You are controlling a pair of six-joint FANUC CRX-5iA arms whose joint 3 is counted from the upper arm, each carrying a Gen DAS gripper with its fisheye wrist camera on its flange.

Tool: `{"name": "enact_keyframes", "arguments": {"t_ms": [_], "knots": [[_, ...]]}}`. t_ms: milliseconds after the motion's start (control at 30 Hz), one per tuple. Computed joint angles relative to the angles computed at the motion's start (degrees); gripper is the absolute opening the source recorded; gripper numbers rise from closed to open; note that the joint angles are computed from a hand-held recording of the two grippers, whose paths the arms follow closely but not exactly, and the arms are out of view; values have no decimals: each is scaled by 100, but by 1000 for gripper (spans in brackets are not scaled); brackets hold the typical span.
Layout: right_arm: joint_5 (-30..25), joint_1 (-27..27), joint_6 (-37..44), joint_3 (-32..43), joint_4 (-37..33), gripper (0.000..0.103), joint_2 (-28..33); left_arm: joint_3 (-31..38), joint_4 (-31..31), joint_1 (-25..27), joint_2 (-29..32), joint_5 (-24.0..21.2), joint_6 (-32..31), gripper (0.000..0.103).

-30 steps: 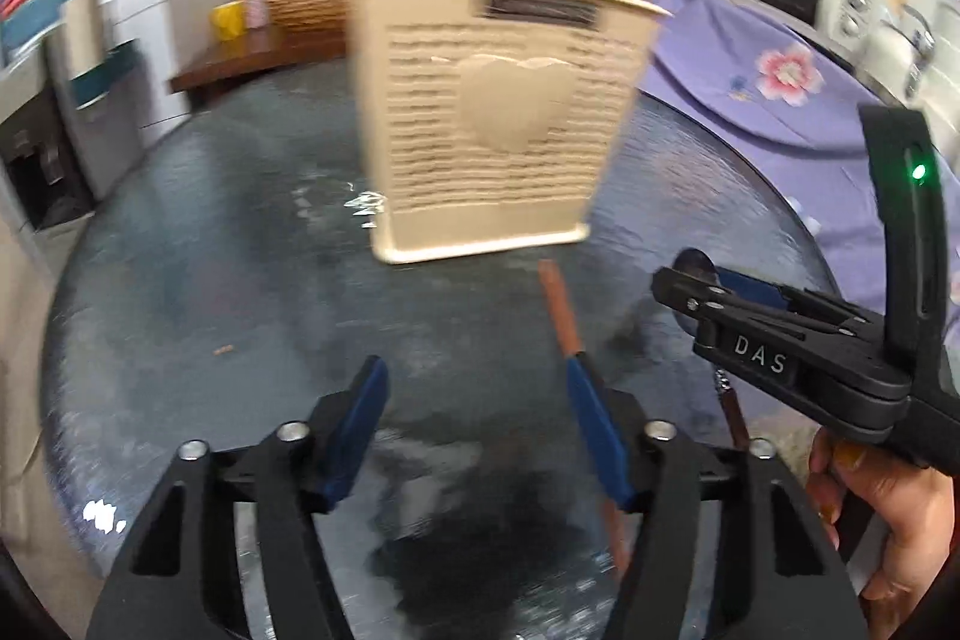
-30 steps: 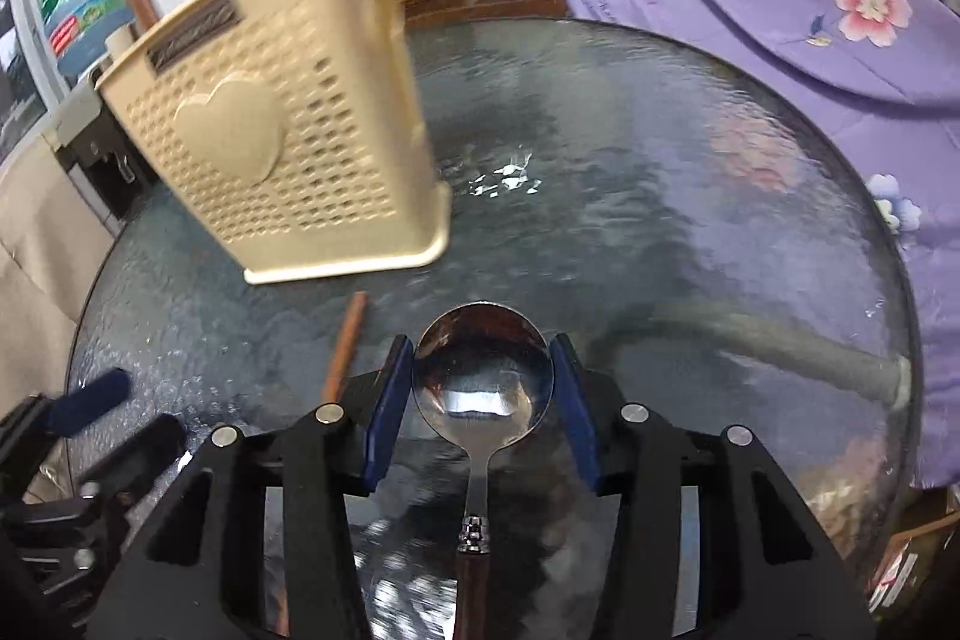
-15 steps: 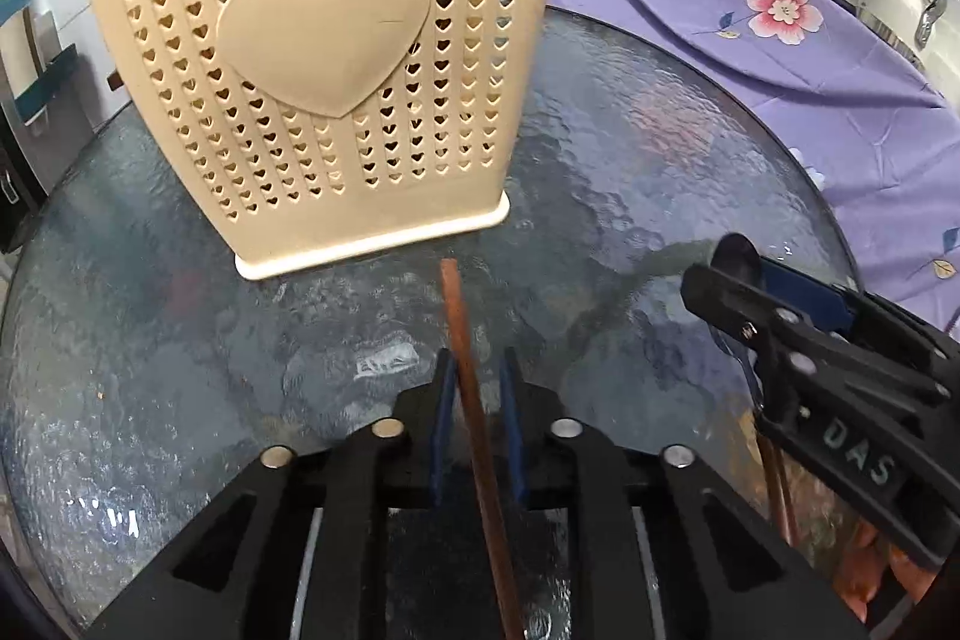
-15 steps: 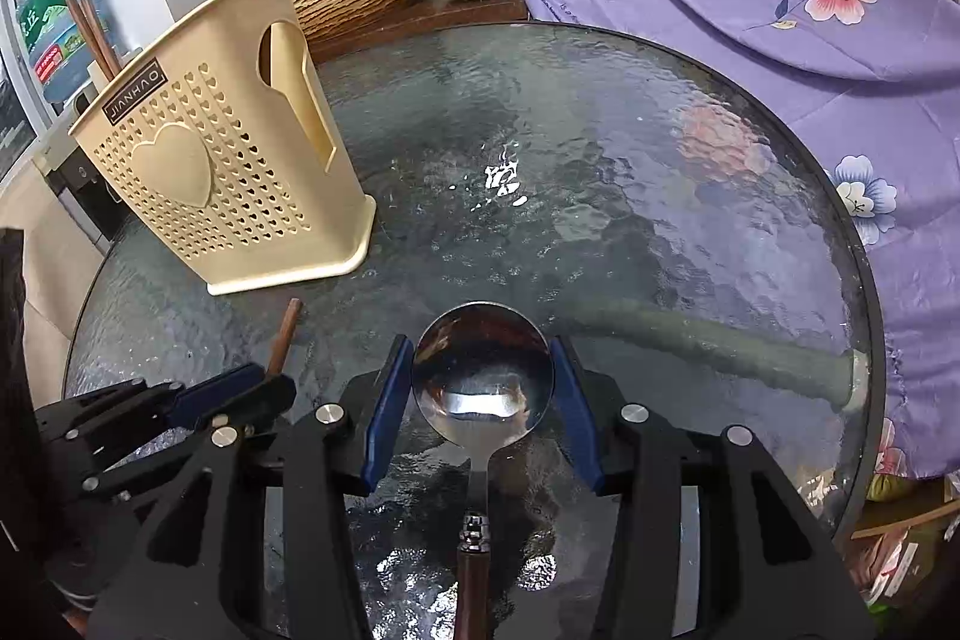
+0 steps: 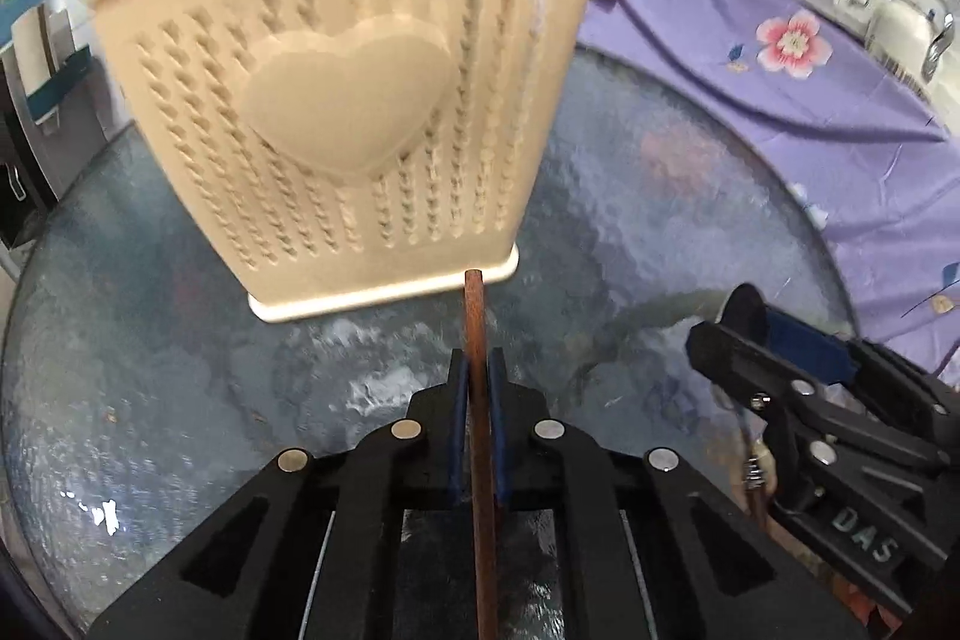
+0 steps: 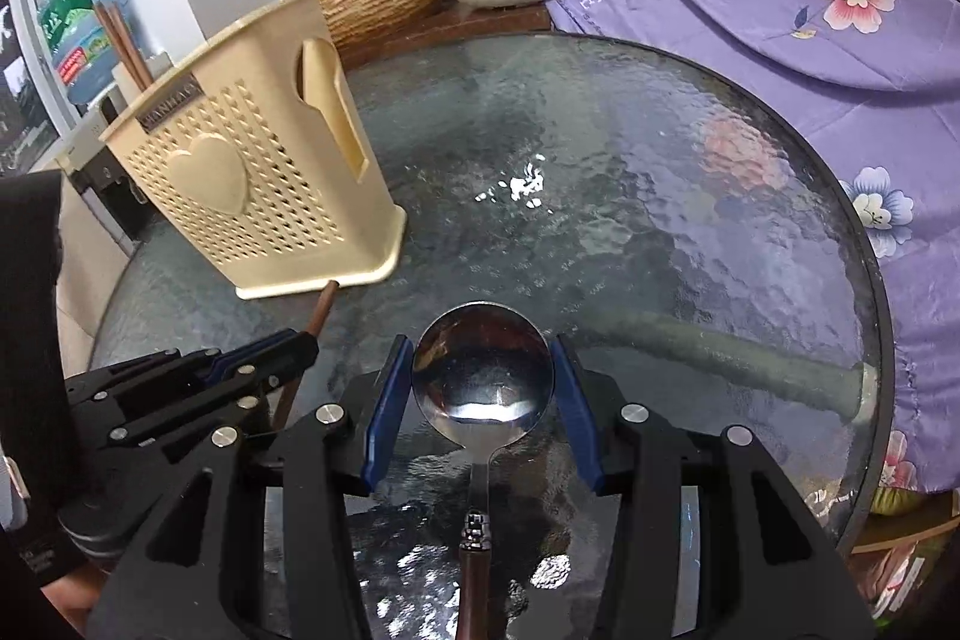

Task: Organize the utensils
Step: 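Lift the chopstick and spoon upright and carry them over the holder, then lower the chopstick and spoon handle-first into the holder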

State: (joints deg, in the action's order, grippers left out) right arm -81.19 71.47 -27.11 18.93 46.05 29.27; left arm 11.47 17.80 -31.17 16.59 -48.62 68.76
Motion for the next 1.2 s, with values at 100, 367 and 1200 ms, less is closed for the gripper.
{"name": "enact_keyframes", "arguments": {"t_ms": [100,367,1200], "knots": [[-46,52,51,53,204,47,-3,-364,445,120,-313,291,-329,7],[-304,217,648,704,705,47,255,-1608,2255,628,-1335,935,-1696,7],[-237,327,1580,1957,1368,47,745,-2250,3682,923,-2061,1232,-3024,7]]}}
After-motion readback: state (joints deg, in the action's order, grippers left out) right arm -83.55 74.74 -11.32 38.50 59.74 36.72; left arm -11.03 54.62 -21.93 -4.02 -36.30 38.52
